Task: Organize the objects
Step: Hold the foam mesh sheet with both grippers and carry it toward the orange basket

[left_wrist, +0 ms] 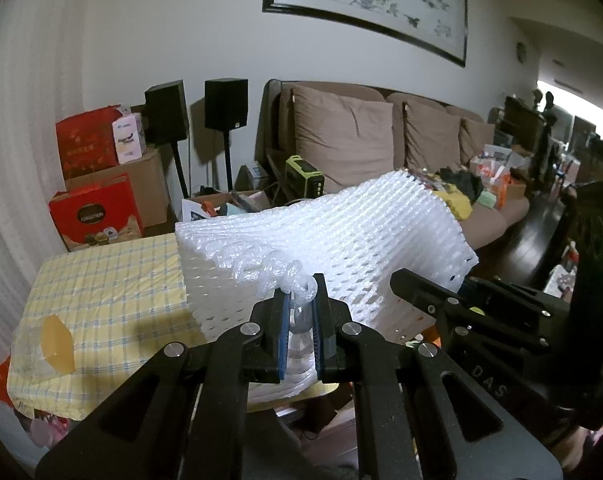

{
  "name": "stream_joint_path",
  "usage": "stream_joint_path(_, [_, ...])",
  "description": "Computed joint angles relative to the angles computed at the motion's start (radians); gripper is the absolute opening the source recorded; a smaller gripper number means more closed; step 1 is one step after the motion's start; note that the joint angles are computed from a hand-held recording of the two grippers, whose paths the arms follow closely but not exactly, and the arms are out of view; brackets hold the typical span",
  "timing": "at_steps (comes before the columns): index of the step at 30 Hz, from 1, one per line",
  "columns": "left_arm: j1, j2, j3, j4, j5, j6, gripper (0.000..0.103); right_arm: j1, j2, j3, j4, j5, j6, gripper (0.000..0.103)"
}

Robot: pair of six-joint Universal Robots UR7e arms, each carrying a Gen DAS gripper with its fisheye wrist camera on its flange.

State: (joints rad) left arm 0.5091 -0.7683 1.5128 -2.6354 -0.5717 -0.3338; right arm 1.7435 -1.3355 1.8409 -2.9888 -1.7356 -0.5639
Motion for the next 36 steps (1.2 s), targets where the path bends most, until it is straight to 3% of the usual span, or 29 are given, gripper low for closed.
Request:
stream_joint_path(9, [0.001,0.015,-0.014,-0.006,-0.004,0.004,0.009,-0.001,-0.002,-0.004,-0.001,-0.007,0.008,0.019])
stream_joint_path(14, [0.000,0.023,-0.013,-0.047,-0.001,0.015,0.009,0.008,0.007,-0.007,-0.018,-0.050,-0.023,0.019])
stream_joint_path(36, [-0.007,0.062,-0.045,-0.055,-0.020,0.036,0.009,-0.012,-0.001,-0.018,-0.018,-0.053,-0.022,0.019])
